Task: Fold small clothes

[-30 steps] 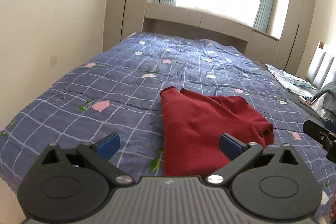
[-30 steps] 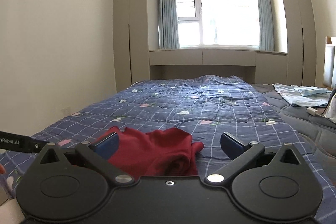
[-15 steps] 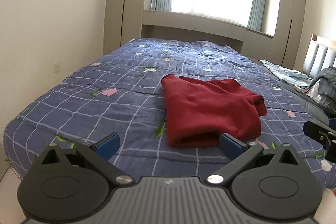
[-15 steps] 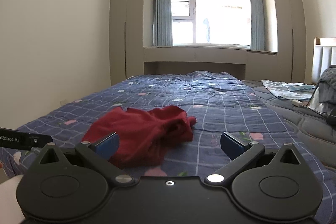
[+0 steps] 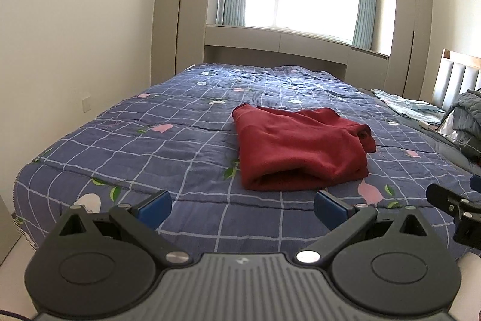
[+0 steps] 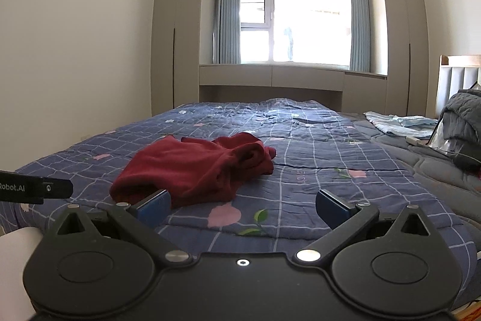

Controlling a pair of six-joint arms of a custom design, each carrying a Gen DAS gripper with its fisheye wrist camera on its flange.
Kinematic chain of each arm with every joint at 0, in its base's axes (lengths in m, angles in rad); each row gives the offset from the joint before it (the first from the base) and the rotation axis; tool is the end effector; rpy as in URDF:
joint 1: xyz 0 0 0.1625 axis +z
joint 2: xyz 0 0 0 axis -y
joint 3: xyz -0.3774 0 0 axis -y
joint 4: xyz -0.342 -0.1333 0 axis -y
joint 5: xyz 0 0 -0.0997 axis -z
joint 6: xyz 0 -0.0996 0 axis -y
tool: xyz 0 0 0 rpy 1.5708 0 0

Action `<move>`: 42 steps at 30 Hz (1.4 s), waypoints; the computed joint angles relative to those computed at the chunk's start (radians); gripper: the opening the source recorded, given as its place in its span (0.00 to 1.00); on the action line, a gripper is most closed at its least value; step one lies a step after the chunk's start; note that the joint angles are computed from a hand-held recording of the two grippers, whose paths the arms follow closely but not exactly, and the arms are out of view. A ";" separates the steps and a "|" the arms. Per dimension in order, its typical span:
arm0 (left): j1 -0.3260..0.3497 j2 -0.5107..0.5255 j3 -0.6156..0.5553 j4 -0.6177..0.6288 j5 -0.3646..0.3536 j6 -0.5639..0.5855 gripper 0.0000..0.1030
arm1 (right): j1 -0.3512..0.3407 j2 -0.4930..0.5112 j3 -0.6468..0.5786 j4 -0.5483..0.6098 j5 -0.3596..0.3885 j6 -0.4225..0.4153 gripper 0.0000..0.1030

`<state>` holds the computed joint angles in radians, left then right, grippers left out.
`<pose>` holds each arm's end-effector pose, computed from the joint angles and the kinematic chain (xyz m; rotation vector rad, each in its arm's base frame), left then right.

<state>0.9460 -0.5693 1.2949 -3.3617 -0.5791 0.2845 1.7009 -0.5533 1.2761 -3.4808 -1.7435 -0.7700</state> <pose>-0.2160 -0.6699 0.1998 0.3028 2.0597 -1.3340 0.2068 -0.6848 0.1903 0.8629 -2.0892 1.3840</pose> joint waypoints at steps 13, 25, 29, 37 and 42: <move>-0.002 -0.006 0.015 -0.018 -0.007 0.010 1.00 | -0.004 -0.008 0.016 -0.028 0.007 0.010 0.99; -0.002 -0.007 0.017 -0.018 -0.007 0.009 1.00 | -0.003 -0.005 0.016 -0.030 0.005 0.007 0.99; -0.003 -0.006 0.016 -0.018 -0.006 0.009 1.00 | -0.003 -0.006 0.016 -0.029 0.005 0.007 0.99; -0.003 -0.006 0.015 -0.017 -0.006 0.008 1.00 | -0.002 -0.006 0.017 -0.030 0.005 0.007 0.99; -0.003 -0.005 0.015 -0.016 -0.005 0.008 1.00 | -0.003 -0.006 0.017 -0.030 0.005 0.007 0.99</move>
